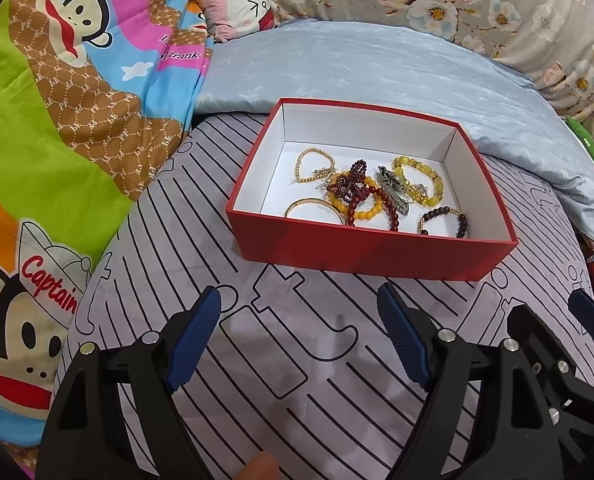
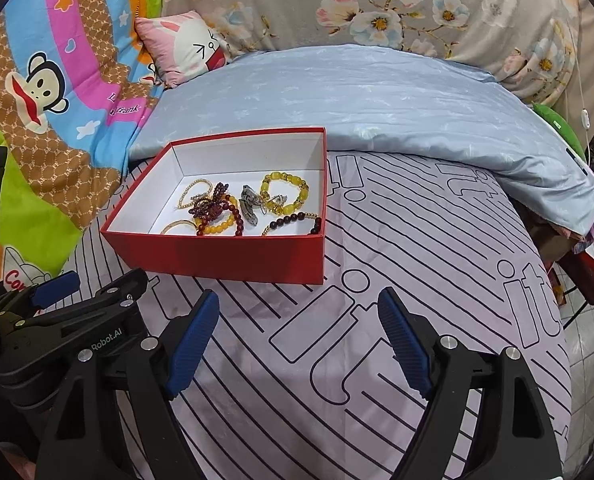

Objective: Organize jewelry

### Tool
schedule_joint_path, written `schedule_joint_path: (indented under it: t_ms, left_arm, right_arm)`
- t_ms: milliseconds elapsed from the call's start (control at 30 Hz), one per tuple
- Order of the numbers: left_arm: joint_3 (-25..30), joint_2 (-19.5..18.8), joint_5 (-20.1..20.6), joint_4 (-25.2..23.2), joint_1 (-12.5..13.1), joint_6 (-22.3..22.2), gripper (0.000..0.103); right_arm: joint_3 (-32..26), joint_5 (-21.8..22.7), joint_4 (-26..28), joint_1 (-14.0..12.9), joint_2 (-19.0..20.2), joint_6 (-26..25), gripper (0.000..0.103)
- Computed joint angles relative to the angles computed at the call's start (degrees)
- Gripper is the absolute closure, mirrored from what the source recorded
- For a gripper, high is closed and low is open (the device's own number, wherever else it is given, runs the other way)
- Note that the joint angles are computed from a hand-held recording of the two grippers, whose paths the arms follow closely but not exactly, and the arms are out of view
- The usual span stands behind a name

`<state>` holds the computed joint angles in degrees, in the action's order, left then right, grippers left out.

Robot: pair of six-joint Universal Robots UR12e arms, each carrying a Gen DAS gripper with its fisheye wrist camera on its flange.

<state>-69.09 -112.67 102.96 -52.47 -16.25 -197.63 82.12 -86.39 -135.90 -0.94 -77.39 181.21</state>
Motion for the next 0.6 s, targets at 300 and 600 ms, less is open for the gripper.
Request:
schedule_joint_path:
  t_ms: [300,600]
  left_arm:
    - [0.61,-0.32,1.07,0.35,-0.16,0.36,0.027]
    - [0.58,-0.37,0.86,0.26,-0.04,0.01,0.026]
  right_arm:
    - [-0.35,0.23,-0.18,-0.06,0.17,0.76,0.024]
    - [-0.30,0.52,-0.14,-0.17,0.20,1.19,0.024]
